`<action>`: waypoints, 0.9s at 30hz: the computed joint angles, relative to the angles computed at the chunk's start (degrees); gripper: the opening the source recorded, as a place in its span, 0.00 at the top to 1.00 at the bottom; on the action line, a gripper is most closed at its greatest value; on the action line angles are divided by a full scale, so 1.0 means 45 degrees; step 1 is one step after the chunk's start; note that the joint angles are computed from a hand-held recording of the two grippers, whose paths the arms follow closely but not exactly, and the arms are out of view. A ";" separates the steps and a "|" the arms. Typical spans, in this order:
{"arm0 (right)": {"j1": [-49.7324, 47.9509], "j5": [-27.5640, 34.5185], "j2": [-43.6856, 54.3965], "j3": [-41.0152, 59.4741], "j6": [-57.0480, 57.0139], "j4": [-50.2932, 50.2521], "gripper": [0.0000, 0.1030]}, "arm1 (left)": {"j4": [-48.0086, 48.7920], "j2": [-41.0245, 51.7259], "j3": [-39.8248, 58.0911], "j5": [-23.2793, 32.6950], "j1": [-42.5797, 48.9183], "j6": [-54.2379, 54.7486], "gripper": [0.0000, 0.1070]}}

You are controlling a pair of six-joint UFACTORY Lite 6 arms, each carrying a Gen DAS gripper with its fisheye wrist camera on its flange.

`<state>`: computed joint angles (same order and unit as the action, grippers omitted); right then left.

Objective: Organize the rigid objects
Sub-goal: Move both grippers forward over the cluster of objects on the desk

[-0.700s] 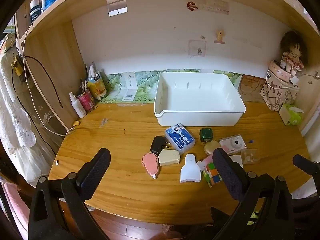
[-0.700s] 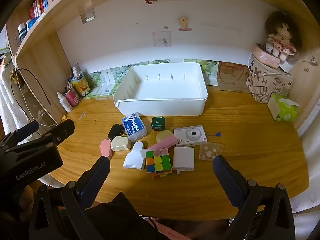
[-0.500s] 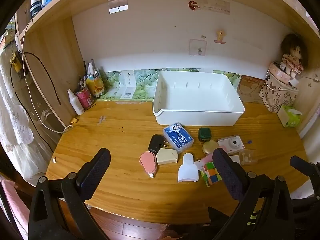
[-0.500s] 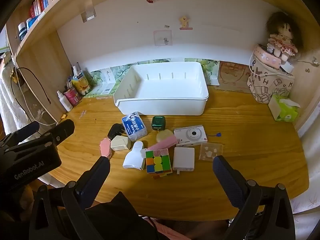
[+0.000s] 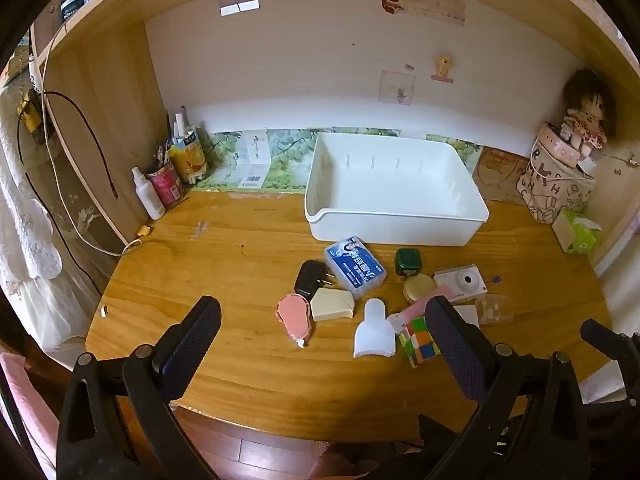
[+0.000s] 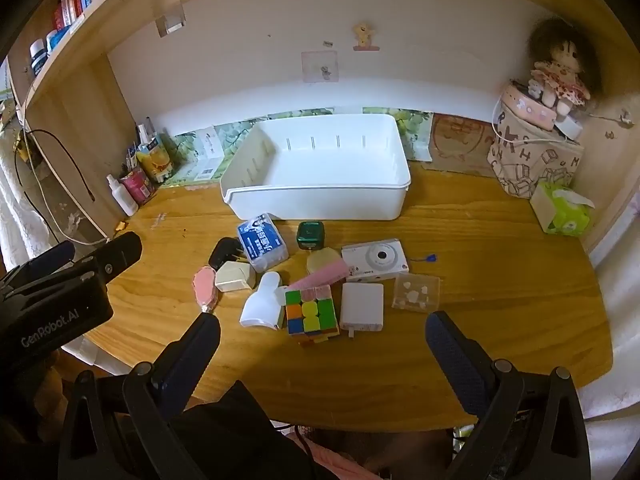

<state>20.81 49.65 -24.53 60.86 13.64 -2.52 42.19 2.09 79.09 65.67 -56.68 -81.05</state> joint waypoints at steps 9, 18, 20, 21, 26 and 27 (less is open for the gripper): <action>0.1250 0.1080 -0.0319 -0.0528 0.2106 -0.0790 0.00 | -0.1819 -0.0699 -0.1329 -0.1615 0.0824 0.1509 0.05; 0.2799 0.1945 -0.0731 -0.1265 0.5332 -0.2117 0.00 | -0.3671 -0.1376 -0.2793 -0.3392 0.1675 0.3608 0.05; 0.2875 0.2017 -0.0787 -0.1380 0.5680 -0.2171 0.00 | -0.4061 -0.1280 -0.2849 -0.3636 0.1812 0.4070 0.05; 0.2895 0.2086 -0.0877 -0.1475 0.5900 -0.2206 0.00 | -0.4207 -0.1250 -0.2841 -0.3684 0.1876 0.4271 0.05; 0.2335 0.2217 -0.1259 -0.1782 0.6048 -0.2006 0.00 | -0.4719 -0.0871 -0.2520 -0.3914 0.2085 0.5102 0.05; 0.2076 0.2195 -0.1325 -0.1820 0.5897 -0.1885 0.00 | -0.4786 -0.0704 -0.2347 -0.3916 0.2097 0.5216 0.05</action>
